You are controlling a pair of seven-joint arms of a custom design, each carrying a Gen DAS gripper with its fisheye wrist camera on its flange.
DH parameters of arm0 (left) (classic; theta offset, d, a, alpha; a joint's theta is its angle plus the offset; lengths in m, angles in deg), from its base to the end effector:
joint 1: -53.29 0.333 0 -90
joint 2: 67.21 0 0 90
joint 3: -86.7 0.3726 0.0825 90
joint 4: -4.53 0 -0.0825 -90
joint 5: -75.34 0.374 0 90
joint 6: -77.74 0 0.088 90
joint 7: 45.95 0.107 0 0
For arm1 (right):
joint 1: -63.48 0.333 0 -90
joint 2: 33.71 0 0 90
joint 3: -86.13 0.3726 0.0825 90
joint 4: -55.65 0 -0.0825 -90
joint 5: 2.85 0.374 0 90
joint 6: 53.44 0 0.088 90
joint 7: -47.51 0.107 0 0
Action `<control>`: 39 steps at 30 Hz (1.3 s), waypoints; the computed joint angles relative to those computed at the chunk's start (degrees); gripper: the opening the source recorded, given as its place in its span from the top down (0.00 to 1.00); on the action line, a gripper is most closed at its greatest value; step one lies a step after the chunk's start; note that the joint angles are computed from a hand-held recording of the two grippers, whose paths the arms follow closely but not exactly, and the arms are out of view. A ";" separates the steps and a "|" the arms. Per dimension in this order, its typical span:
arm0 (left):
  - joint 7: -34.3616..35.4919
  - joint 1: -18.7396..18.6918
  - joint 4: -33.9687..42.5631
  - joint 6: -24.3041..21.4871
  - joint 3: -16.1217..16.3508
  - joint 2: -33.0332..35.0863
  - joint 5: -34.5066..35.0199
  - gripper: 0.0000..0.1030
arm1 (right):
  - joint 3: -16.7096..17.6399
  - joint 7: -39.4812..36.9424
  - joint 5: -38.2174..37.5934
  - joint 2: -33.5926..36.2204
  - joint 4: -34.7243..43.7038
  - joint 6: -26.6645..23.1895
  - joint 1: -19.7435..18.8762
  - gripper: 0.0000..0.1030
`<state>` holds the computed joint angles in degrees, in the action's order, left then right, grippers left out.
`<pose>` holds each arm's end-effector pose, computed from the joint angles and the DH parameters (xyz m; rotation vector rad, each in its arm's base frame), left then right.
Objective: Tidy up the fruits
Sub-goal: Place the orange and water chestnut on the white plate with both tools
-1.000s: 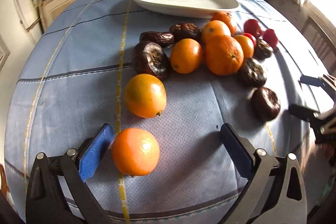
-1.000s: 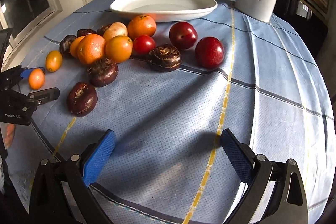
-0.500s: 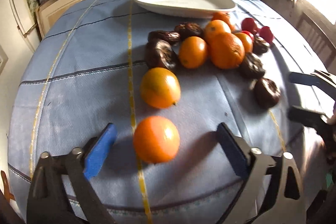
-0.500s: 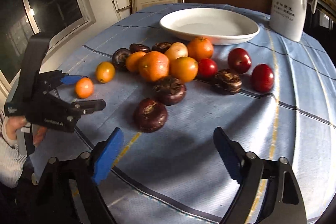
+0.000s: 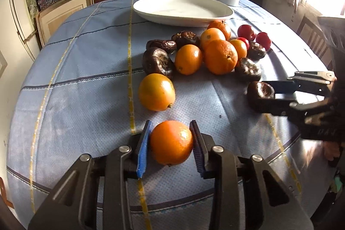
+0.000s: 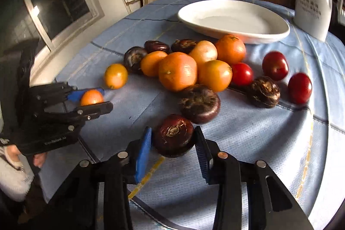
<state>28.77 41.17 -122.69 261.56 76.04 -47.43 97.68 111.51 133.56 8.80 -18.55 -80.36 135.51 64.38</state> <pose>0.5473 -0.2604 0.3557 -1.3861 2.3283 -0.7899 0.5180 0.2201 0.3628 -1.9738 1.5139 -0.3306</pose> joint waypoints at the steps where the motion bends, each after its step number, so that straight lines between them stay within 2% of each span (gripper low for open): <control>1: 0.16 0.59 -0.01 0.01 -0.74 0.05 -0.09 0.67 | 3.13 -0.20 -0.73 0.24 -0.20 0.01 -3.00 0.61; 2: 0.30 0.80 0.13 -0.01 -1.22 0.11 -0.12 0.67 | 6.22 -0.09 -1.29 0.41 -0.67 0.51 -6.02 0.61; 5: 0.69 1.71 0.82 0.72 -2.86 0.12 -0.35 0.67 | 11.51 2.26 -4.08 -0.26 -2.77 4.21 -12.08 0.61; 7: 1.31 3.32 2.54 0.72 -5.12 0.21 -0.70 0.67 | 17.01 6.27 -7.91 -0.85 -3.40 6.35 -19.41 0.61; 8: 1.42 3.41 3.60 0.69 -5.47 0.36 -0.87 0.67 | 18.14 7.88 -9.27 -1.29 -3.50 7.00 -21.39 0.61; 9: 1.69 3.59 5.73 0.37 -6.14 0.90 -1.09 0.67 | 17.27 8.77 -9.43 -1.81 -2.95 7.59 -21.36 0.61; 11: 2.35 4.30 9.73 -0.83 -7.74 2.56 -1.75 0.67 | 13.12 9.50 -8.37 -1.87 -0.02 7.54 -18.87 0.61; 12: 2.69 4.19 13.10 -2.17 -8.28 4.16 -2.26 0.67 | 12.41 10.27 -9.00 -1.35 1.16 7.28 -18.98 0.61; 13: 2.99 3.77 15.81 -3.39 -8.36 5.48 -2.69 0.67 | 10.56 10.68 -8.95 -0.58 3.00 6.78 -17.82 0.61; 14: 3.31 3.28 19.21 -4.90 -8.40 7.29 -3.25 0.67 | 6.99 10.37 -7.73 0.70 5.94 5.97 -14.92 0.61; 15: 3.61 2.74 22.36 -6.48 -8.37 9.03 -3.86 0.67 | 5.43 10.92 -7.93 1.77 7.88 5.21 -13.99 0.61; 17: 4.86 1.95 30.53 -10.88 -8.97 13.90 -5.54 0.67 | 5.39 12.36 -9.43 4.95 12.21 2.87 -14.96 0.61; 18: 5.06 0.83 33.92 -12.80 -8.16 15.82 -6.04 0.67 | 4.48 12.10 -9.23 6.51 14.48 1.58 -14.26 0.61; 20: 5.51 -1.22 40.95 -17.10 -6.75 19.94 -6.98 0.67 | -1.62 10.88 -6.98 9.02 18.94 -0.41 -8.43 0.61; 21: 6.05 -1.54 42.95 -18.45 -6.58 21.25 -7.55 0.67 | -2.99 10.40 -6.10 10.02 20.40 -0.91 -7.18 0.61; 24: 7.90 -2.27 48.93 -21.84 -6.59 25.33 -9.41 0.66 | -3.03 8.93 -3.70 13.47 23.56 -1.57 -7.18 0.60; 25: 8.52 -2.14 49.81 -21.62 -6.91 26.21 -10.14 0.62 | -3.31 8.43 -2.90 13.76 23.75 -1.55 -6.93 0.59; 26: 8.82 -2.27 50.37 -21.56 -6.79 26.70 -10.60 0.52 | -2.59 7.68 -2.28 14.32 23.94 -1.36 -7.69 0.56; 27: 9.20 -2.29 50.51 -21.43 -6.71 26.90 -10.93 0.46 | -1.89 7.07 -1.54 14.56 23.82 -0.64 -8.35 0.46; 28: 9.80 -2.03 49.98 -20.77 -6.94 26.70 -11.23 0.42 | -0.57 6.42 -0.87 14.93 23.45 0.93 -9.60 0.43; 30: 10.70 -1.39 48.22 -19.03 -7.38 25.78 -11.79 0.34 | 5.13 6.19 -1.58 15.33 21.84 3.78 -14.80 0.43; 32: 9.12 -1.69 44.73 -14.87 -5.83 23.65 -11.72 0.16 | 7.50 7.24 -3.14 15.07 20.35 6.09 -17.25 0.42; 33: 8.05 -2.10 43.30 -13.23 -4.78 22.79 -11.34 0.14 | 6.95 7.97 -3.57 14.45 19.45 7.19 -16.91 0.38; 34: 6.13 -2.95 41.31 -11.13 -2.89 21.44 -10.79 0.11 | 5.09 8.57 -3.30 13.40 18.08 9.07 -15.27 0.31; 36: 3.46 -3.21 38.11 -8.73 -1.21 19.47 -9.92 0.07 | 1.96 9.80 -2.56 11.80 16.14 11.81 -12.44 0.22; 37: 2.47 -2.95 36.28 -7.65 -0.95 18.41 -9.49 0.05 | 1.39 10.69 -2.70 11.06 14.68 13.41 -11.98 0.15; 39: -1.32 -4.77 32.03 -5.01 2.89 15.89 -8.19 0.05 | 0.68 12.62 -3.52 9.80 12.04 15.80 -11.63 0.10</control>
<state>27.45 36.40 -90.67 256.55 78.93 -31.54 89.49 112.19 146.18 5.28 -8.74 -68.32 151.31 52.75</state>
